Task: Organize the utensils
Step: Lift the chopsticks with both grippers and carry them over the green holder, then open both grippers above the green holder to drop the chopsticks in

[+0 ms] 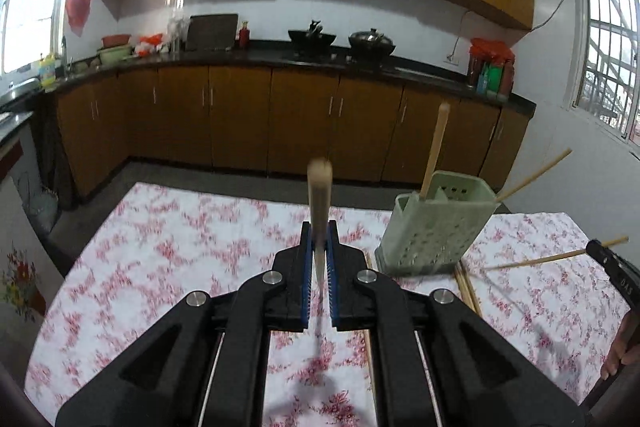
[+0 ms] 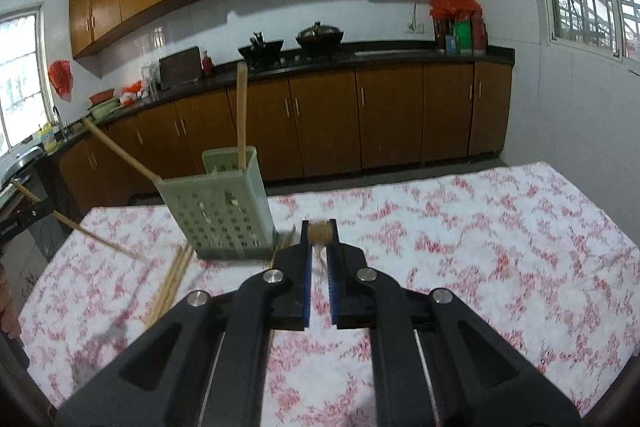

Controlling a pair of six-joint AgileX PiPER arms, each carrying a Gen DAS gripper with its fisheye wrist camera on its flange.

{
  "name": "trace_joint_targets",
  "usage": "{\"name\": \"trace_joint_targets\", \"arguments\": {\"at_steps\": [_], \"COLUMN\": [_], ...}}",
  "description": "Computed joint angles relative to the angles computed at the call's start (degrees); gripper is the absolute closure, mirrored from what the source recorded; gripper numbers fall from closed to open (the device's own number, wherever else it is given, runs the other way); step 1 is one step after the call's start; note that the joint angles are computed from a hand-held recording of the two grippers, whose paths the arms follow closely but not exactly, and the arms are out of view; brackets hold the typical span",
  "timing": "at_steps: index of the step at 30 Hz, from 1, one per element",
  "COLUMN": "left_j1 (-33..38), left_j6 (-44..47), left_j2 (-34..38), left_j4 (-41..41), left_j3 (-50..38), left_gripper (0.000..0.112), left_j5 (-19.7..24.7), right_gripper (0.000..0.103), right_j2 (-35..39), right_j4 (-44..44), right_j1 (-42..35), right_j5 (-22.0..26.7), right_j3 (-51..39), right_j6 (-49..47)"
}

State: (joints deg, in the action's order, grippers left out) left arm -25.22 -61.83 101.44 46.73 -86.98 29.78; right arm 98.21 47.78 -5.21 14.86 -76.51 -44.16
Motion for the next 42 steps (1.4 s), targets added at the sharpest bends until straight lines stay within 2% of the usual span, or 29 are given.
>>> {"name": "trace_joint_targets", "arguments": {"at_steps": [5,10,13,18,23,26,28,32,34,35,36,37,39,42], "left_j1": [-1.11,-3.71,-4.54,-6.20,-6.48,-5.82,-5.22,-4.62,-4.37,-4.38,-4.40,-4.46,-4.61,-4.56], "left_j6": [3.41,2.63,1.67,-6.56,-10.58,-5.81,-0.25,7.61,9.25,8.01,7.37,5.85,4.11,1.71], "left_j2": [-2.26,-2.11,-1.01,3.80,11.27,15.38,18.17,20.59,20.39,18.60,18.06,17.15,15.80,12.67], "left_j4": [-1.56,0.47,1.70,11.26,16.62,11.43,4.98,-4.01,-5.91,-4.79,-4.16,-2.72,-0.88,1.15], "left_j3": [-1.16,-6.45,-10.29,-18.75,-26.54,-30.61,-33.58,-35.79,-35.71,-33.35,-32.80,-31.76,-30.50,-26.90], "left_gripper": [0.105,0.105,0.105,0.105,0.105,0.105,0.105,0.104,0.102,0.093,0.077,0.071,0.067,0.067], "left_j5": [-0.60,-0.76,-2.23,-2.41,-1.57,-1.49,-0.97,0.85,0.93,0.50,0.47,0.14,-0.46,-1.69], "right_gripper": [0.095,0.095,0.095,0.095,0.095,0.095,0.095,0.093,0.090,0.086,0.084,0.083,0.082,0.082], "right_j2": [-2.27,-2.99,-2.69,1.95,10.42,15.00,18.36,21.67,21.43,20.42,19.90,19.18,17.08,12.01], "right_j4": [6.52,12.11,13.05,4.38,-9.51,-14.29,-16.76,-19.69,-19.53,-19.62,-19.51,-19.15,-17.80,-14.08], "right_j1": [-1.85,-2.91,-2.32,0.89,2.87,3.33,3.56,4.75,5.08,5.37,5.38,5.40,5.01,3.93], "right_j5": [6.42,13.58,14.54,12.98,15.90,18.73,21.25,24.24,23.69,22.42,21.77,21.14,19.58,16.09], "right_j3": [-4.27,-10.42,-13.52,-22.61,-34.74,-40.80,-45.16,-49.52,-48.71,-46.94,-46.22,-45.29,-42.74,-35.95], "right_j6": [-4.52,-6.46,-6.53,1.13,14.61,19.90,22.52,25.20,24.81,24.56,24.34,24.00,22.72,19.19]}}
